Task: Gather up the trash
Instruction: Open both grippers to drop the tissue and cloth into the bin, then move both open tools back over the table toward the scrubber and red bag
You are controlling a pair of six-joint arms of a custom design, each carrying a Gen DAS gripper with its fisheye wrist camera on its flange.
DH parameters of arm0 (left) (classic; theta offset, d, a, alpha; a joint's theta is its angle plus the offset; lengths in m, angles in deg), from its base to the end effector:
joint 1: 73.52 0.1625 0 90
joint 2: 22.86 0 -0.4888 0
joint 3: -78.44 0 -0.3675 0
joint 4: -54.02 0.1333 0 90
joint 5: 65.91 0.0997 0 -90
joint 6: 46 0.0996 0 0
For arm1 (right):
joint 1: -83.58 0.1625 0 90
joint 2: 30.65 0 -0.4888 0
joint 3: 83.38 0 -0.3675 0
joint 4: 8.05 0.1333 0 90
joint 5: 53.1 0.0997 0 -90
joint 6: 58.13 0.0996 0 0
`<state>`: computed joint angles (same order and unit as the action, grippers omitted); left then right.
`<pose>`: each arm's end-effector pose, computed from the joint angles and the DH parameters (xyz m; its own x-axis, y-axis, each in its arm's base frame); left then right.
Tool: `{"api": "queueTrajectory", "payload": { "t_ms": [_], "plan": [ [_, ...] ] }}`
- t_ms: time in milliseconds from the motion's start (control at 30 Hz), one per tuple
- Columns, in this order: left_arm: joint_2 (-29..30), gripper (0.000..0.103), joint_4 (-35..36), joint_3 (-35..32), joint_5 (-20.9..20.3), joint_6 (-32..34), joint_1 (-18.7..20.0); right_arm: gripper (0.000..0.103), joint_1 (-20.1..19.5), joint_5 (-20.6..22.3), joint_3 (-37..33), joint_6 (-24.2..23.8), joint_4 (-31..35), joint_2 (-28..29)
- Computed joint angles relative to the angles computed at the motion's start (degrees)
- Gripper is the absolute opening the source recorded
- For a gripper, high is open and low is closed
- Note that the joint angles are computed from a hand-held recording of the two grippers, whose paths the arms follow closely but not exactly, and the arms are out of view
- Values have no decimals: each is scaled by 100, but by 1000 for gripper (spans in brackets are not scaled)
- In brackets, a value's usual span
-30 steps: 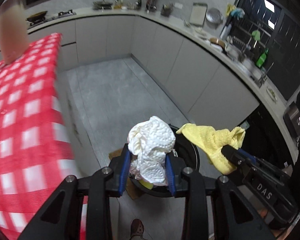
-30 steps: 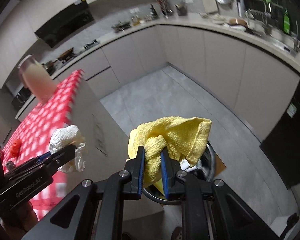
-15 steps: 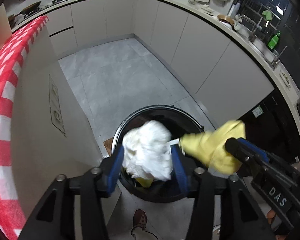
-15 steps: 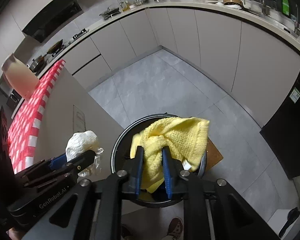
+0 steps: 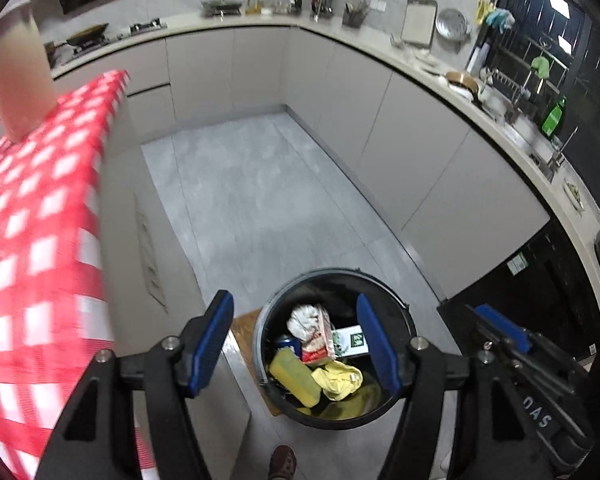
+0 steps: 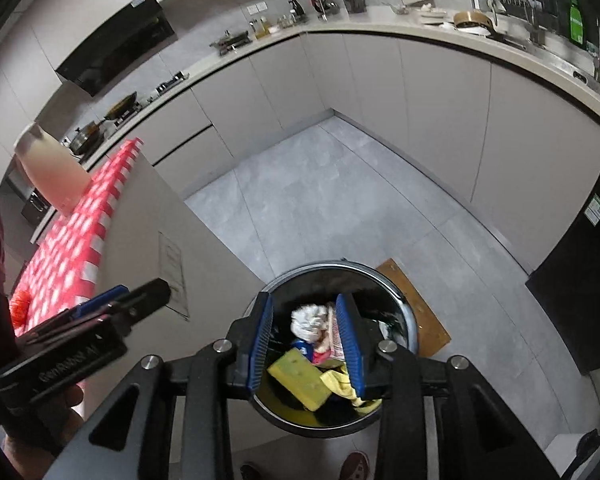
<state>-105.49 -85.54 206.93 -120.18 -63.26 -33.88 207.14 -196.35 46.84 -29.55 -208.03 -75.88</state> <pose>-0.2039 -0.4175 0.3093 -0.7503 0.3851 -0.5374 0.5716 0.7863 -0.2345 0.3165 -0.3803 0.1315 -0.8419 0.3186 0.4357 -0.1120 0.6866 -0.7184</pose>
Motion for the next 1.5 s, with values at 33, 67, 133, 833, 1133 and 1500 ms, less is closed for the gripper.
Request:
{"api": "queueTrajectory", "payload": {
  "t_ms": [33, 67, 133, 833, 1133, 1500],
  "plan": [
    [-67, 66, 72, -50, 32, -18, -18, 36, 56, -25, -56, -13, 28, 24],
    [-132, 66, 132, -71, 67, -25, -35, 36, 111, -44, -112, -13, 91, 36],
    [-313, 66, 294, -117, 110, -62, -74, 36, 206, -58, -238, 37, 250, 70],
    [-2257, 73, 2022, -782, 1031, 45, 320, 61, 1529, -76, -2881, 19, 1792, 1517],
    [-2699, 79, 2247, -1225, 1415, 477, 979, 63, 1793, 247, -4382, -285, 2480, 2400],
    [-2578, 79, 1384, -1862, 1258, 1870, 2345, 67, 1896, 654, -6281, -517, 3233, 3544]
  ]
}}
